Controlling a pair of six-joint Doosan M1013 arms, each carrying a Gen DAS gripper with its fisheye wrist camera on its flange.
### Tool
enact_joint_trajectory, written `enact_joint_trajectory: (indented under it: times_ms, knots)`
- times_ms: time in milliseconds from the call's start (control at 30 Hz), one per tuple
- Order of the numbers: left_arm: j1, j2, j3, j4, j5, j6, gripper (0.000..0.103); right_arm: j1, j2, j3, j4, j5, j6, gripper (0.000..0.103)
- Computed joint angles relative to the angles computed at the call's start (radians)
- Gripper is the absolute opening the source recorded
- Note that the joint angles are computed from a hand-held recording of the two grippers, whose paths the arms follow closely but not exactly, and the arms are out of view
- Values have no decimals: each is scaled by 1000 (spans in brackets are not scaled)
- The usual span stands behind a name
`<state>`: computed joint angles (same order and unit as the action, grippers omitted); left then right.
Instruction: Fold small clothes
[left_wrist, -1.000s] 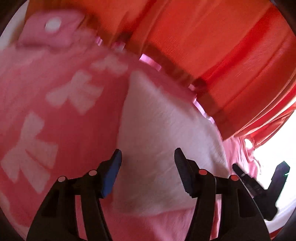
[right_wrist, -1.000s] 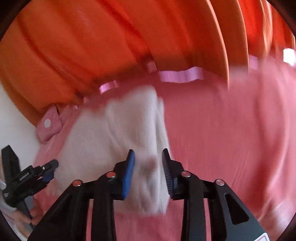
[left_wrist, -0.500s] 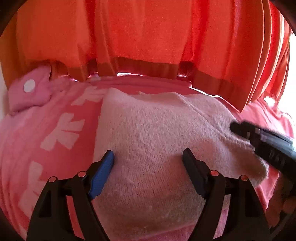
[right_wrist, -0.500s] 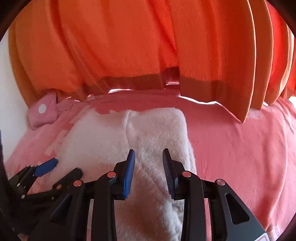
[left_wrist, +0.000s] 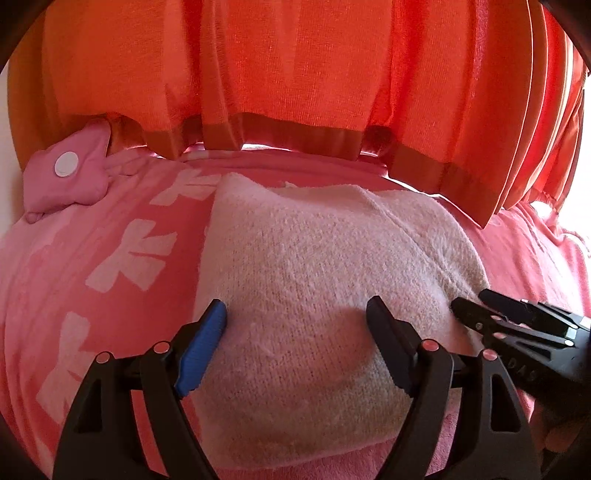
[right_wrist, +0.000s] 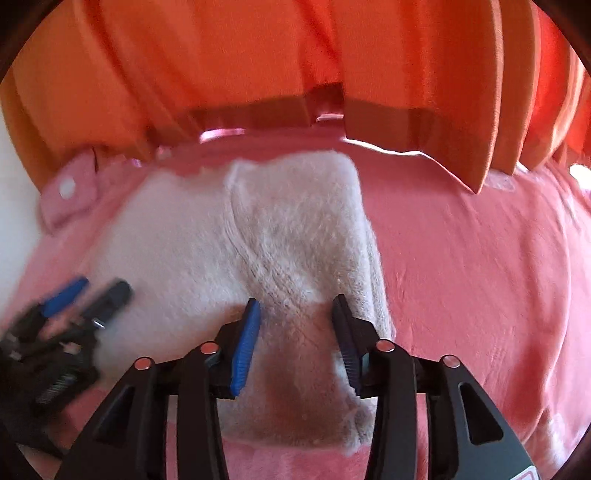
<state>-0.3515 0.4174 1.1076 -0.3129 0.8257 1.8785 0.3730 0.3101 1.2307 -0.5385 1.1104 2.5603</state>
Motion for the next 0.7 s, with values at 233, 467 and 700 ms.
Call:
enact_joint_trajectory:
  times_ms: [233, 467, 700]
  knots:
    - [10, 2, -11, -1, 7, -55, 76, 2, -28, 27, -55, -55, 97, 56]
    - [51, 30, -52, -36, 48, -177, 77, -111, -49, 89, 349, -191, 48, 65]
    - [73, 18, -36, -101, -6, -187, 77, -43, -123, 134, 6, -499, 116, 20]
